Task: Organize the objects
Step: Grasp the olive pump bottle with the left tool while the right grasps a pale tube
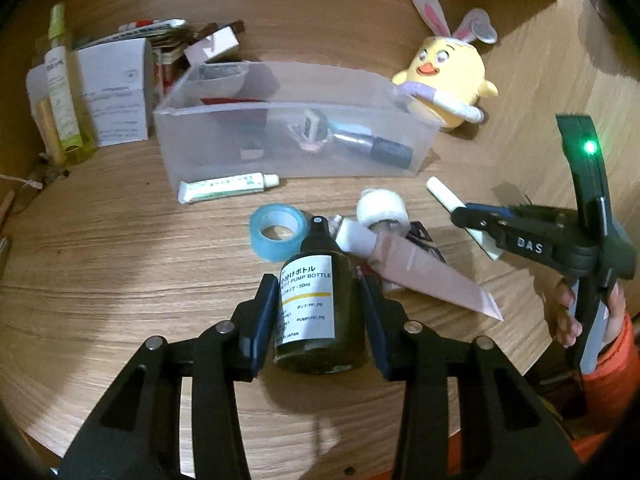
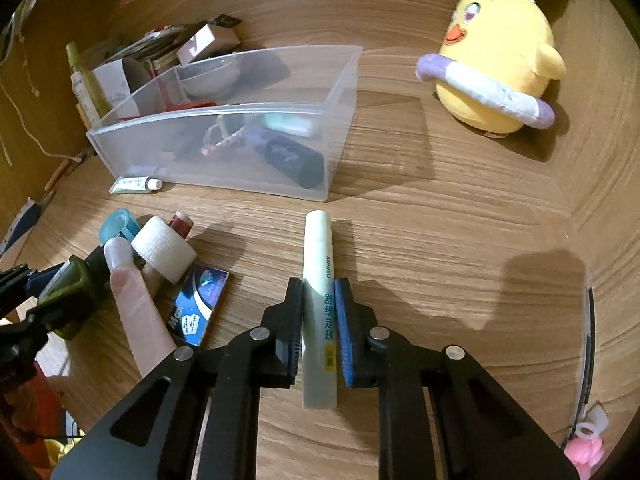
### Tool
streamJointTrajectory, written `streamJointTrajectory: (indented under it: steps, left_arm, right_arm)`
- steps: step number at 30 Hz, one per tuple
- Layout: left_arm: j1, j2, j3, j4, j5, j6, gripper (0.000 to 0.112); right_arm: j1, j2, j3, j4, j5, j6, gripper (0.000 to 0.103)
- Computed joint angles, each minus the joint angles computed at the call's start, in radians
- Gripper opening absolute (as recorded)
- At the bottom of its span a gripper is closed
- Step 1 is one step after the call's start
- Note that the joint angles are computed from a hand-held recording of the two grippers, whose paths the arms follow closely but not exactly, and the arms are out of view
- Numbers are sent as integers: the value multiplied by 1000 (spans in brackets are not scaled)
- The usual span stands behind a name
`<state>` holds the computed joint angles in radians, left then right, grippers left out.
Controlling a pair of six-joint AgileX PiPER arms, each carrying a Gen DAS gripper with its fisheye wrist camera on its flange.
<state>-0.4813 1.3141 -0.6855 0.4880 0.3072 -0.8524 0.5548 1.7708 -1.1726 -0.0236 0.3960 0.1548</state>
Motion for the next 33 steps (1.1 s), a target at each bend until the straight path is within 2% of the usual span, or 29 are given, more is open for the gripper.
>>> streamJointTrajectory:
  steps: [11,20,26,33]
  left_arm:
    - [70,-93,-5,37,30,-33,41]
    - [132,-110,-59,22,2,0,41]
    - [155,-88,-129,21,-3,36,41]
    - [173,13,-259,8,-3,70,41]
  right_arm:
    - [-26,-110,58,67,-48,-31,14]
    - [-15,-170,33,94,-65,-53,14]
    - [2,-156,-27,107,-67,-61,14]
    - [17,-101,-131,115,-60,-71,14]
